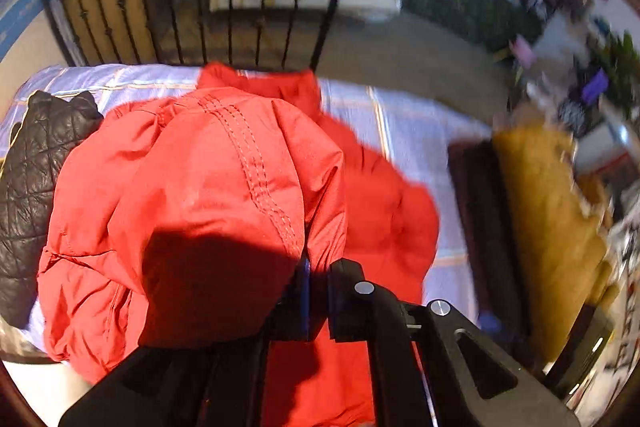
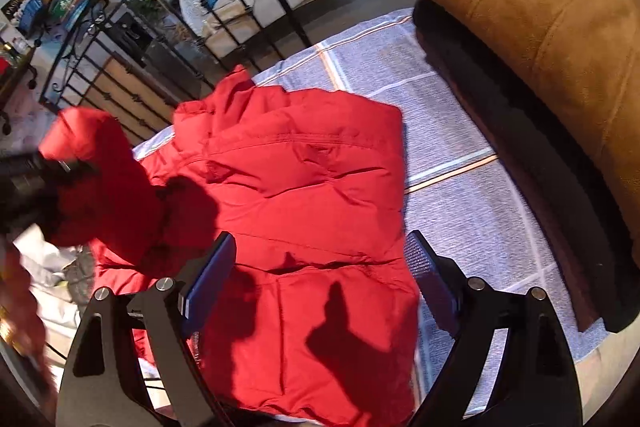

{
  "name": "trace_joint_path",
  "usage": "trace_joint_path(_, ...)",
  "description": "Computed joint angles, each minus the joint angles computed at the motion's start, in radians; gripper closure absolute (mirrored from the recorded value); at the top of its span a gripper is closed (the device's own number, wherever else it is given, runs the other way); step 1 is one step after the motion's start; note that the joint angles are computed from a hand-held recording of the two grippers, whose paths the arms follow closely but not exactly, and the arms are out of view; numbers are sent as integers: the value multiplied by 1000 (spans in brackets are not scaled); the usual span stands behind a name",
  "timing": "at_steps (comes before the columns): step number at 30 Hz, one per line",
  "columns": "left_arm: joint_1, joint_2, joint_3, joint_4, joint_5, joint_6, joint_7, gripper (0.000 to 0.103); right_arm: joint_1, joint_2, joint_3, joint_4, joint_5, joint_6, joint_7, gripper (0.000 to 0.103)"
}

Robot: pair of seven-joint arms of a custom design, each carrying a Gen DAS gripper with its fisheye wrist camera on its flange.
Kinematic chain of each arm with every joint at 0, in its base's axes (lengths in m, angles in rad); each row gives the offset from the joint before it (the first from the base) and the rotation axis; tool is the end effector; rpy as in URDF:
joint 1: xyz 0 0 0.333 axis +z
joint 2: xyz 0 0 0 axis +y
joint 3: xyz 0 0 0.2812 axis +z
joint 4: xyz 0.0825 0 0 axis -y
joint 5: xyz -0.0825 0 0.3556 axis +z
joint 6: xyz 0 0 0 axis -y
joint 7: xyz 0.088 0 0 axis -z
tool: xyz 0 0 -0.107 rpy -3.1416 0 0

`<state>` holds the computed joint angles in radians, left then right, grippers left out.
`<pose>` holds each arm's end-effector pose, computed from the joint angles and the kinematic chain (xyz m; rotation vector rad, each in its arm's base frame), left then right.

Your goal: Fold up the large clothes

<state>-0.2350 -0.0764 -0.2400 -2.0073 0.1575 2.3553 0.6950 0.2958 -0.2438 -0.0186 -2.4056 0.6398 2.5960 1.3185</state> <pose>0.4864 -0.2510 0.5093 -2.3321 1.7017 -0.5891 0.4612 0.1188 0.4328 -1.8339 1.7483 0.0390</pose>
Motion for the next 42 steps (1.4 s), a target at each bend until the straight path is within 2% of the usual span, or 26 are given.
trace_joint_path(3, -8, -63, 5, -61, -47, -32, 96, 97, 17, 46, 5, 47, 30, -19, -23, 17)
trace_joint_path(7, 1, -132, -2, -82, -48, -81, 100, 95, 22, 115, 24, 124, 65, -45, -40, 17)
trace_joint_path(9, 2, -148, 10, -70, -94, -112, 117, 92, 22, 148, 36, 172, 88, -69, -56, 17)
trace_joint_path(11, 3, -195, 30, -104, -153, -98, 159, 88, 22, 170, 48, 213, 116, -97, -86, 17)
trace_joint_path(12, 7, -211, 37, -113, -169, -100, 182, 81, 22, 178, 53, 231, 132, -113, -103, 17)
trace_joint_path(13, 6, -245, 46, -142, -194, -93, 208, 60, 23, 182, 58, 243, 158, -130, -130, 17)
trace_joint_path(15, -19, -330, 92, -220, -326, -54, 298, 32, 23, 191, 67, 264, 192, -164, -173, 17)
trace_joint_path(17, -52, -438, 135, -293, -438, -30, 411, 27, 28, 193, 81, 271, 184, -186, -194, 17)
trace_joint_path(18, -54, -491, 142, -323, -459, -21, 445, 21, 29, 194, 84, 273, 184, -197, -201, 17)
trace_joint_path(19, -42, -553, 139, -361, -463, 0, 454, 12, 29, 196, 85, 277, 192, -215, -209, 17)
trace_joint_path(21, 25, -661, 101, -437, -414, 32, 398, 7, 26, 196, 84, 274, 220, -250, -226, 17)
trace_joint_path(22, 74, -717, 79, -478, -364, 34, 358, 7, 23, 196, 81, 273, 235, -270, -235, 17)
trace_joint_path(24, 155, -770, 54, -505, -271, -45, 291, 7, 14, 202, 75, 273, 263, -331, -248, 17)
trace_joint_path(25, 184, -789, 50, -515, -233, -81, 264, 8, 12, 201, 77, 266, 258, -341, -243, 17)
trace_joint_path(27, 225, -851, 59, -566, -180, -96, 222, 8, 5, 209, 76, 258, 241, -370, -228, 17)
trace_joint_path(32, 265, -900, 96, -613, -127, -105, 188, 8, -26, 254, 66, 237, 262, -470, -148, 17)
trace_joint_path(36, 250, -873, 109, -616, -123, -82, 210, 8, -50, 326, 77, 227, 336, -619, -98, 17)
trace_joint_path(38, 231, -858, 115, -606, -135, -78, 227, 8, -47, 324, 93, 182, 385, -570, -94, 18)
trace_joint_path(40, 215, -827, 107, -598, -145, -56, 236, 8, -38, 322, 106, 155, 447, -510, -102, 30)
trace_joint_path(41, 208, -810, 103, -596, -146, -45, 245, 8, -36, 317, 110, 145, 491, -490, -110, 58)
trace_joint_path(42, 203, -796, 100, -591, -146, -41, 251, 8, -31, 304, 115, 142, 516, -473, -126, 81)
